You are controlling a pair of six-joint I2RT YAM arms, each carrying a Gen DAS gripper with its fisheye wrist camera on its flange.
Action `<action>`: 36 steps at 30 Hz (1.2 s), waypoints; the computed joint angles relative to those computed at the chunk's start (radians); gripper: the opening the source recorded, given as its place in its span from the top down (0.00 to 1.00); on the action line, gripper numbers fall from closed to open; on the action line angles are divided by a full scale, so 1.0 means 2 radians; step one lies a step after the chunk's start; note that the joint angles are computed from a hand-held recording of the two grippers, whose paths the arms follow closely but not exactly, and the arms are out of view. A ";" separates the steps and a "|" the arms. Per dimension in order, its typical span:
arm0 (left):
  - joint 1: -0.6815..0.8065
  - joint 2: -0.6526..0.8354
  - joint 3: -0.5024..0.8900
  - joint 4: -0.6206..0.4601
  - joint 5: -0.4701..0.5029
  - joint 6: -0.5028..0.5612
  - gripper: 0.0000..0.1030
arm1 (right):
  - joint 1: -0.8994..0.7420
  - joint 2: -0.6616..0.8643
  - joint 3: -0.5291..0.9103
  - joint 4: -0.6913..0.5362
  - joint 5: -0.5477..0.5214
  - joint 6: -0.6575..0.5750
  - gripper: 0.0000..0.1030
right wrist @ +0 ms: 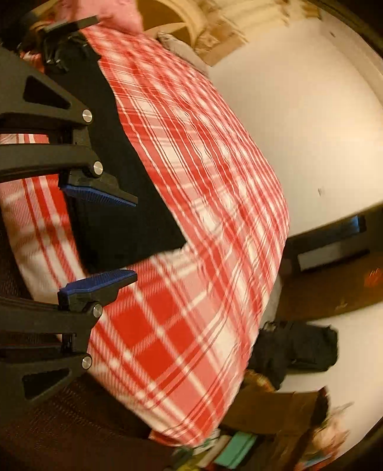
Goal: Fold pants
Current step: 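Close the right gripper on the pants leg end and lift it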
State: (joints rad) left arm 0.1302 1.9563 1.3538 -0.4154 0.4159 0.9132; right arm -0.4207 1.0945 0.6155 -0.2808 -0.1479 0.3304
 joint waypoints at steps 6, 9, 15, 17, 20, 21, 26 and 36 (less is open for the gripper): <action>0.000 0.025 0.040 -0.029 0.003 -0.016 0.09 | -0.036 0.039 -0.016 0.026 -0.069 0.001 0.55; 0.000 0.029 0.044 -0.024 -0.001 -0.027 0.09 | -0.028 0.042 -0.016 0.030 -0.070 0.001 0.57; 0.006 0.036 0.048 -0.031 0.007 -0.042 0.08 | -0.039 0.058 -0.037 0.085 -0.086 0.021 0.76; 0.006 0.037 0.053 -0.038 0.007 -0.044 0.08 | -0.047 0.058 -0.044 0.099 -0.101 0.025 0.81; 0.008 0.031 0.054 -0.045 0.007 -0.040 0.08 | -0.020 0.031 -0.050 0.104 -0.076 0.027 0.83; 0.010 0.027 0.055 -0.049 0.013 -0.039 0.08 | 0.005 0.015 -0.049 0.101 -0.050 0.024 0.83; 0.023 0.028 0.089 -0.106 0.048 -0.046 0.08 | 0.148 -0.025 -0.030 0.080 0.085 -0.002 0.84; 0.016 0.020 0.125 -0.179 0.106 -0.051 0.08 | 0.382 0.111 0.067 0.082 0.210 -0.016 0.84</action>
State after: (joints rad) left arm 0.1612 1.9965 1.6042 -0.7735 0.6278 0.8121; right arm 0.3440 1.3156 0.7493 -0.1165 0.2725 0.2979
